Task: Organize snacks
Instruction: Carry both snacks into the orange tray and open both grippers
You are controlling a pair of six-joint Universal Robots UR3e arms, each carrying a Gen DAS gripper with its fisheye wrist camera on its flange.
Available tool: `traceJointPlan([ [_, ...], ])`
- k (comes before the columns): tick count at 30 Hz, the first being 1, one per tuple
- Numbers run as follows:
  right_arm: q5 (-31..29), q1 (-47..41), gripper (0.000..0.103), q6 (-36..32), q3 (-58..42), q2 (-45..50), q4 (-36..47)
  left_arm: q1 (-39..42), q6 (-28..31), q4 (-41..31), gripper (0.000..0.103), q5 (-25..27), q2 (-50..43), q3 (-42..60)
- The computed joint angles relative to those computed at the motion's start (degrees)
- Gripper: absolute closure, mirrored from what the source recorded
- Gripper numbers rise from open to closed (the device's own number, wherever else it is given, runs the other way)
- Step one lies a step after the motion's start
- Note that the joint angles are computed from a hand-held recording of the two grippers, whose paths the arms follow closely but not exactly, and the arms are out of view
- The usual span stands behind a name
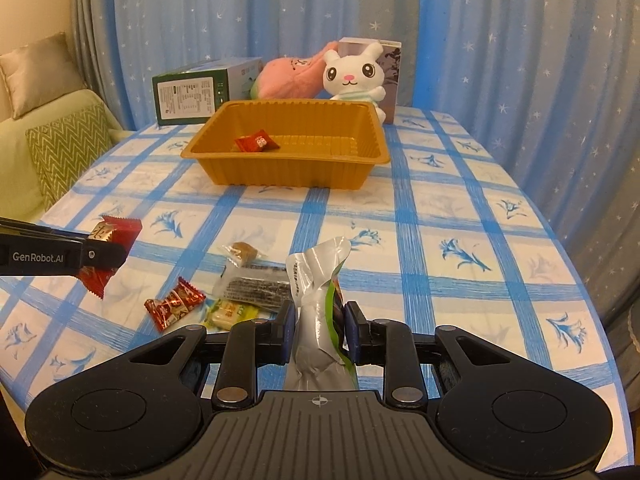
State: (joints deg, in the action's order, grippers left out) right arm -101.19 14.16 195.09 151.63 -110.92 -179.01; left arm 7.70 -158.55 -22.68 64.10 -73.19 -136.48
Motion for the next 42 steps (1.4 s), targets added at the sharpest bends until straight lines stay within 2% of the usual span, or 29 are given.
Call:
traceJointPlan([
  [4,1.9,-1.5,0.077,-0.5,-0.8,-0.5,0.8,-0.8,-0.8,-0.1,0.079,0.3,-0.9,1.7],
  [10,7.8,-7.8,0.077,-2.9,-3.1,-1.5,3.0,-3.0,-2.7,0.7,0.079,1.1,-5.2,6.3],
  [17,13.7,-14.8,0.077,-6.4,-9.2,2.5,3.2,-5.5,-5.3,1.6,0.079,1.6,-12.5,14.1],
  [22,17.0,-18.9,0.077,-8.7,-16.2,8.7,3.3,-7.1,-6.5,1.7,0.079,2.2,-19.0,21.7],
  [30,19.9,-21.9,0.077,-10.7,-33.2,22.4,6.8,-9.7,-8.4,-0.1,0.079,4.6,-31.4,38.5],
  [42,22.0,-23.3,0.077,-10.2,-51.5,37.2,13.4,-11.1,-10.6,-7.4,0.079,5.0,-48.0,63.0],
])
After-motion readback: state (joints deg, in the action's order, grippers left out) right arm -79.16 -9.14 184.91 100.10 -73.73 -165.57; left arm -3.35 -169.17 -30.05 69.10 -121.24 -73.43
